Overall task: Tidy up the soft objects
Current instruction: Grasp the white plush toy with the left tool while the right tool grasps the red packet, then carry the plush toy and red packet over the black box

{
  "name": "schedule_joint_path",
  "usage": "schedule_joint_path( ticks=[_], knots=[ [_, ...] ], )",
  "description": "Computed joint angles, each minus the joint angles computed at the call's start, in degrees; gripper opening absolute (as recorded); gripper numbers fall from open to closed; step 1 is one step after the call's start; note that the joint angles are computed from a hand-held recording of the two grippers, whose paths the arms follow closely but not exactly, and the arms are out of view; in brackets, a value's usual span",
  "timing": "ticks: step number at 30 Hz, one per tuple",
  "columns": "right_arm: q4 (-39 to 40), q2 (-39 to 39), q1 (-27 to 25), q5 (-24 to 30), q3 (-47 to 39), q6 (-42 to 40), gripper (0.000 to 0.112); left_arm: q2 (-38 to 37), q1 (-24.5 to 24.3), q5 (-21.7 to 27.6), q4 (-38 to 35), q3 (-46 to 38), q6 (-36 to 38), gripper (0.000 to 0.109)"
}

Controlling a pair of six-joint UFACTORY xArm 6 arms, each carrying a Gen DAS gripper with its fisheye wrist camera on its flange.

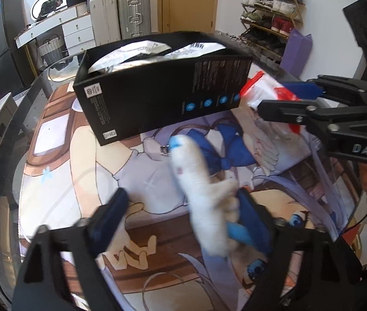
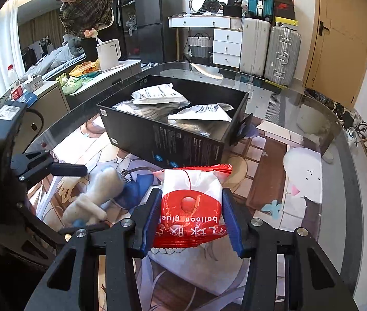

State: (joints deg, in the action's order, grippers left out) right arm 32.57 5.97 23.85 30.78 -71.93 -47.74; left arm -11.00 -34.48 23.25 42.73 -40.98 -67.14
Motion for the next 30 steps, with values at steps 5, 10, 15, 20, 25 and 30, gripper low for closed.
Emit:
schedule_joint_path(
  ticks=[5,10,15,20,25,30],
  knots=[
    [0.7,-0.7,0.5,-0.4,0.5,-0.6,0.047,-1.6,0.8,-4.0,-2.3,2.0,2.3,0.031],
    [1.9,-1.4,0.6,-0.9,1.1,-1.8,0.047,-3.8,1.3,-5.6,0.4,3.4,-0.2,0.029],
    [4.2,-2.5,0.6,-1.6,2.0,-3.4,0.047,-7.5,1.8,-4.8,3.0,4.4,-2.0,0.029],
    [7.3,-4.1,0.3,-2.5,2.9,-5.8,0.047,-10.7,3.7,-5.9,4.7,5.8,-3.6,0.029],
    [9.6,-5.2,0.3,-3.4,3.3,-7.3,0.047,-12.8,5.6,-6.3,7.2,5.9,-5.7,0.029],
    [12.0,-5.5,0.3,-4.3,2.8,-7.7,0.047,-13.0,7.4,-7.4,9.4,4.8,-6.8,0.029]
  ],
)
